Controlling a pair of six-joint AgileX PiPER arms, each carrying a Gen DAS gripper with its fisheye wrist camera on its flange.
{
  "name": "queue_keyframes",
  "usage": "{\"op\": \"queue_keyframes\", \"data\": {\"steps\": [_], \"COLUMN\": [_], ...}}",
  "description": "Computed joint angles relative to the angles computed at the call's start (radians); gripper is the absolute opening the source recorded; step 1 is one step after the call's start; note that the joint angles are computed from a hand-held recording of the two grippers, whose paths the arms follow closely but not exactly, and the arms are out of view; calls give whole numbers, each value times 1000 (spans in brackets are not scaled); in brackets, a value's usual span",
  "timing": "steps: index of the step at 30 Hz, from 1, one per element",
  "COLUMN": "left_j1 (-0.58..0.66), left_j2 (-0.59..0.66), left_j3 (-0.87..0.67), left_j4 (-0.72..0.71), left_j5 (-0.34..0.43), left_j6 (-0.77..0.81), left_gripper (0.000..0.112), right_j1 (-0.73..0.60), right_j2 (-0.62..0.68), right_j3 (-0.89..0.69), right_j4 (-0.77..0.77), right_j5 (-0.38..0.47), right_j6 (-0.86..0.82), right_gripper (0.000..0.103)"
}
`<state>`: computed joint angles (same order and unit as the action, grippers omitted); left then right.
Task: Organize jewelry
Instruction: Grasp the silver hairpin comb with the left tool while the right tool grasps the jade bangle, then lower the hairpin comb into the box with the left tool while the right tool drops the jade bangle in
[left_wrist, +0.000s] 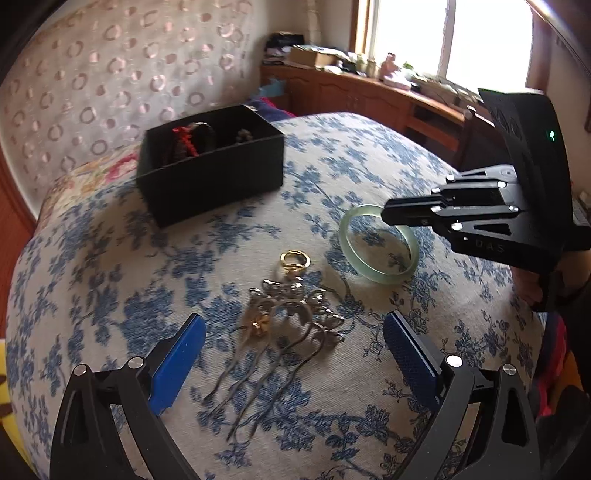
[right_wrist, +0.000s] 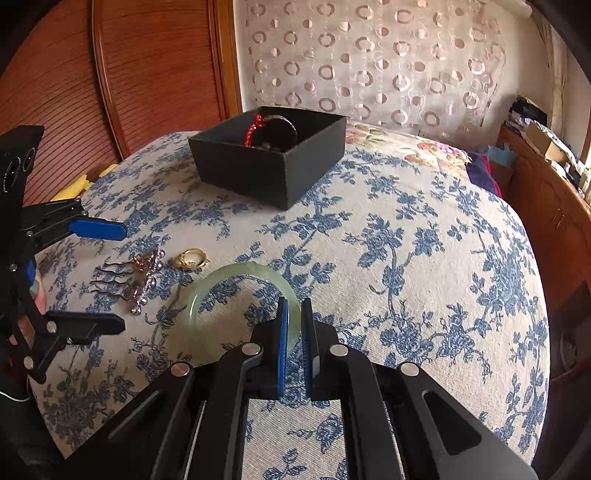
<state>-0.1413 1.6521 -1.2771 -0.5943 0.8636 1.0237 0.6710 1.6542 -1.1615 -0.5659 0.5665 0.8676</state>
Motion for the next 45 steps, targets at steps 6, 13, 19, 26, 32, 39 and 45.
{"op": "queue_keyframes", "data": {"steps": [6,13,19,26,32,39,45], "left_j1": [-25,-27,-9,13,35,55,79], "left_j2": [30,43,38,5,-28,-44,-37], "left_j3": [-33,-39,-35,0,11,-4,-30], "left_j4": [50,63,35,-18,-57,-88,-109], "left_j5": [6,-17,-6,-21,-23,-21,-22], "left_j6": [-27,-28,-8,33,50,44,40], "left_gripper": [93,65,52,52,52,52,52], "right_j1": [-3,-7,-7,-7,-7,0,6], "right_j2": [12,12,16,14,15,16,7], "right_j3": [-7,-3,-9,-7,-9,-5,-24], "right_j4": [13,22,24,26,23,4,-59], "right_j5": [2,-8,-6,-6,-4,-7,4], "right_j6": [-10,-16,-18,-19,-19,-6,43], "right_gripper": [8,8,8,8,8,8,8]}}
